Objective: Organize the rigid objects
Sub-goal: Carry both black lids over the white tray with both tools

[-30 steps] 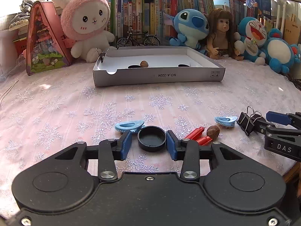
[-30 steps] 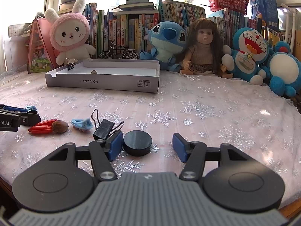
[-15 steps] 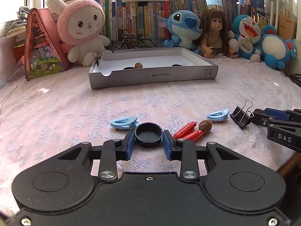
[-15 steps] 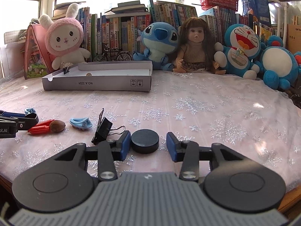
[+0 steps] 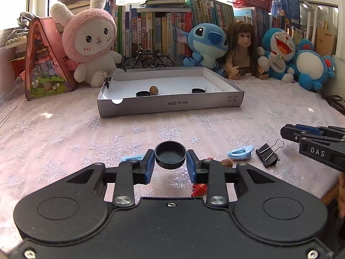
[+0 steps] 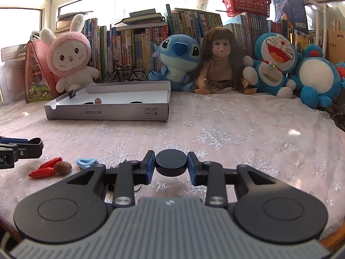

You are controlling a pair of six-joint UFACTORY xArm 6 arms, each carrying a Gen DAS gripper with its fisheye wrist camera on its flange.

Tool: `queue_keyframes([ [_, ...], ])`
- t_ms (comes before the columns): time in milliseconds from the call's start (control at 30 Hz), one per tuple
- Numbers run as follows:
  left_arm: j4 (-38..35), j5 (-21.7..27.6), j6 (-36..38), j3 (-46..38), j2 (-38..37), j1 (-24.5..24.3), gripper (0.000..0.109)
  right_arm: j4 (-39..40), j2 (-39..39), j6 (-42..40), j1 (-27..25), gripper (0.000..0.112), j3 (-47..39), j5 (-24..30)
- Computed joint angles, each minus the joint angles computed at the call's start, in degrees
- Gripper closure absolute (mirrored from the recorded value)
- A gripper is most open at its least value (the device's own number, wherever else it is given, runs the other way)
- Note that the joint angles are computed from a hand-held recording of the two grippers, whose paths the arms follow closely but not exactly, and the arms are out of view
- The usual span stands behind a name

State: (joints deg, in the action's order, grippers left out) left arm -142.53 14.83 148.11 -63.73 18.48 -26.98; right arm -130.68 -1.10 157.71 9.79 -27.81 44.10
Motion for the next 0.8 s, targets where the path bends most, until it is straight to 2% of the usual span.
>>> queue_keyframes([
  [133, 0.95, -1.11, -1.78, -2.87, 0.79, 0.43, 0.079, -1.6, -1.19, 0.64, -2.21, 0.075, -0.92, -1.4],
  [233, 4.31, -2.16, -5.82, -5.65, 2.05, 0.62, 0.079, -2.87, -1.16, 1.1, -3.3, 0.075, -2.31, -2.52],
  [400, 13.68, -3.35, -16.6, -10.35, 4.46, 0.77, 0.079, -5.88, 0.3, 2.93, -5.25, 0.075, -6.21, -6.26],
  [533, 16.53, -5.16, -19.27, -15.33, 7.27, 0.65, 0.079, -8.78, 2.04, 4.54, -7.03, 0.075, -10.52, -9.75],
  [700, 27.15, -6.75, -31.38, -21.39, 11.41, 0.52, 0.079, -10.82, 4.19, 4.83, -9.16, 0.075, -16.19, -14.36],
  [800, 36.1, -6.78, -41.8, -24.78, 14.28, 0.61, 0.079, -11.24, 6.05, 4.15, -10.27, 0.075, -19.81, -16.73],
])
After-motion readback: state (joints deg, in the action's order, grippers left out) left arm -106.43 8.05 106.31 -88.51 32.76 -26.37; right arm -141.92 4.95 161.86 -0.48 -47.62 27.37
